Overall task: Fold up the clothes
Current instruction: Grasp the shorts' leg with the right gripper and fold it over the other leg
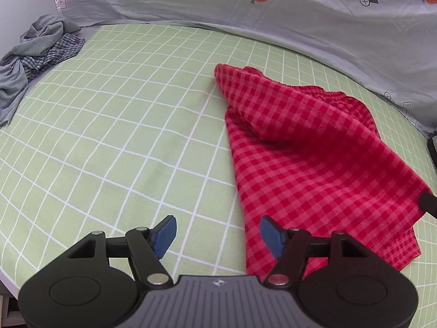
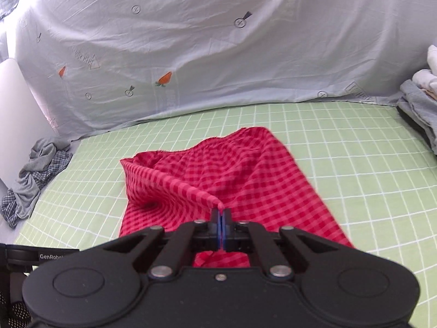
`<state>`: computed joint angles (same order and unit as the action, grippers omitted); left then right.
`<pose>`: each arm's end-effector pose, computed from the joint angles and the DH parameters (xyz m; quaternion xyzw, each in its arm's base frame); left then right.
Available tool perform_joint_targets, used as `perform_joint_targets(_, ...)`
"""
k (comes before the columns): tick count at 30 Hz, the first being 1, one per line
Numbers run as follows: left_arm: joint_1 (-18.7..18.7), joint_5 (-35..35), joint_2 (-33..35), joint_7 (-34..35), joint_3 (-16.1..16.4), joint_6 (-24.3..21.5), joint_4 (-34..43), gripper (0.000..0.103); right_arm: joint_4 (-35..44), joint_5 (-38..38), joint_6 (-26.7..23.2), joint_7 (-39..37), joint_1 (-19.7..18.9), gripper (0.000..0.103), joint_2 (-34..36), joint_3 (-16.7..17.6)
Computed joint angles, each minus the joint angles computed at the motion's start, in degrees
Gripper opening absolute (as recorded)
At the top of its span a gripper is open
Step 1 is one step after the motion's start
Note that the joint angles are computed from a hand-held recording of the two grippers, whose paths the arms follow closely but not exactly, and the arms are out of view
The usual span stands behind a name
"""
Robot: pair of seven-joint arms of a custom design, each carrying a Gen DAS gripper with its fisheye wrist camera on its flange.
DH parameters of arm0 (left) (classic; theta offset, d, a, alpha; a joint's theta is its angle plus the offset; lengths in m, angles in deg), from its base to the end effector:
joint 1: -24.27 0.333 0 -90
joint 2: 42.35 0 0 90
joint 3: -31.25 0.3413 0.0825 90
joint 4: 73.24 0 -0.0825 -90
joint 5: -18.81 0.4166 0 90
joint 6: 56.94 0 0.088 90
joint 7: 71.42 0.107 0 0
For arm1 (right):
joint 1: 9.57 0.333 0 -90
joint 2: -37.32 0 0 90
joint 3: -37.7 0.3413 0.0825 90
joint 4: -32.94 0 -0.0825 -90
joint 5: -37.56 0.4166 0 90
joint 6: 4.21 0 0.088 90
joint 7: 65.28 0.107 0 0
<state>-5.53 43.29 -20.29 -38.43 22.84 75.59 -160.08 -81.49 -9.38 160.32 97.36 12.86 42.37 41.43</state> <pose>0.6040 -0.4432 0.5024 -0.7251 0.6387 -0.2109 0.1478 0.5609 0.3201 0.5040 -0.6048 0.6716 -0.2151 0.3699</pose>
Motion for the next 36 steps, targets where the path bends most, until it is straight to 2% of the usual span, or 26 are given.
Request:
perform_joint_targets(3, -2.4, 1.5, 2.6, -1.8, -0.1, -1.7, 3.1, 0.069, -5.3, -3.5, -0.2, 2.7, -1.5, 0.001, -3.9, -1.1)
perform_joint_targets(7, -4.7, 0.7, 6.2, -1.7, -0.4, -4.7, 7.5, 0.069, -10.6, -0.7, -0.8, -0.4, -4.8, 0.001, -7.0, -0.7)
perform_joint_targets(12, -7.4, -0.2, 10.6, -0.2, 0.0, -8.5, 13.2, 0.069, -13.9, 4.0, -2.0, -8.3, -7.5, 0.001, -7.6, -0.4)
perform_joint_targets(15, -8.5, -0.9, 13.4, 1.2, 0.4, -10.5, 17.4, 0.069, -13.1, 8.5, -3.1, -15.3, -8.1, 0.004, -5.7, -0.5)
perform_joint_targets(16, -8.9, -1.1, 14.7, 1.9, 0.6, -11.7, 19.3, 0.069, -12.4, 9.5, -3.6, -17.3, -8.1, 0.009, -4.8, -0.5)
perform_joint_targets(17, -9.3, -1.3, 15.9, 2.6, 0.8, -12.9, 21.2, 0.069, -11.6, 10.3, -4.1, -19.2, -8.1, 0.023, -3.8, -0.6)
perform_joint_targets(19, -10.0, -1.7, 17.8, 3.9, 1.3, -15.2, 24.4, 0.069, -10.6, 10.5, -5.3, -20.0, -7.9, 0.039, -2.5, -0.7)
perform_joint_targets(20, -10.4, -1.8, 18.5, 4.3, 1.5, -16.2, 25.6, 0.069, -10.5, 11.5, -5.2, -20.9, -7.9, 0.04, -2.1, -0.8)
perform_joint_targets(23, -11.4, -1.5, 19.9, 5.3, 2.3, -18.2, 28.2, 0.072, -11.0, 14.5, -3.6, -23.4, -8.2, 0.04, -1.4, -1.3)
perform_joint_targets(24, -11.7, -1.3, 20.5, 5.7, 2.6, -18.9, 29.2, 0.073, -11.6, 15.6, -2.2, -24.0, -8.3, 0.035, -1.5, -1.4)
perform_joint_targets(26, -12.2, -1.2, 21.2, 6.4, 2.9, -20.0, 30.6, 0.075, -12.7, 18.3, -0.4, -26.5, -8.5, 0.013, -2.1, -1.3)
perform_joint_targets(29, -12.2, -1.8, 21.4, 7.9, 2.8, -21.8, 31.5, 0.077, -14.3, 23.3, -0.3, -30.1, -8.5, 0.006, -3.6, -0.8)
perform_joint_targets(32, -11.7, -2.8, 20.2, 10.8, 2.0, -23.0, 30.2, 0.08, -16.9, 31.6, -1.8, -34.9, -8.0, 0.005, -6.6, -0.3)
perform_joint_targets(35, -10.8, -4.7, 17.9, 10.6, 1.2, -21.9, 26.5, 0.081, -18.7, 32.5, -4.7, -35.0, -7.8, 0.007, -9.3, -0.1)
perform_joint_targets(36, -10.3, -5.4, 17.1, 10.1, 0.9, -21.2, 25.2, 0.081, -18.5, 30.6, -5.3, -33.2, -8.1, 0.011, -9.4, 0.2)
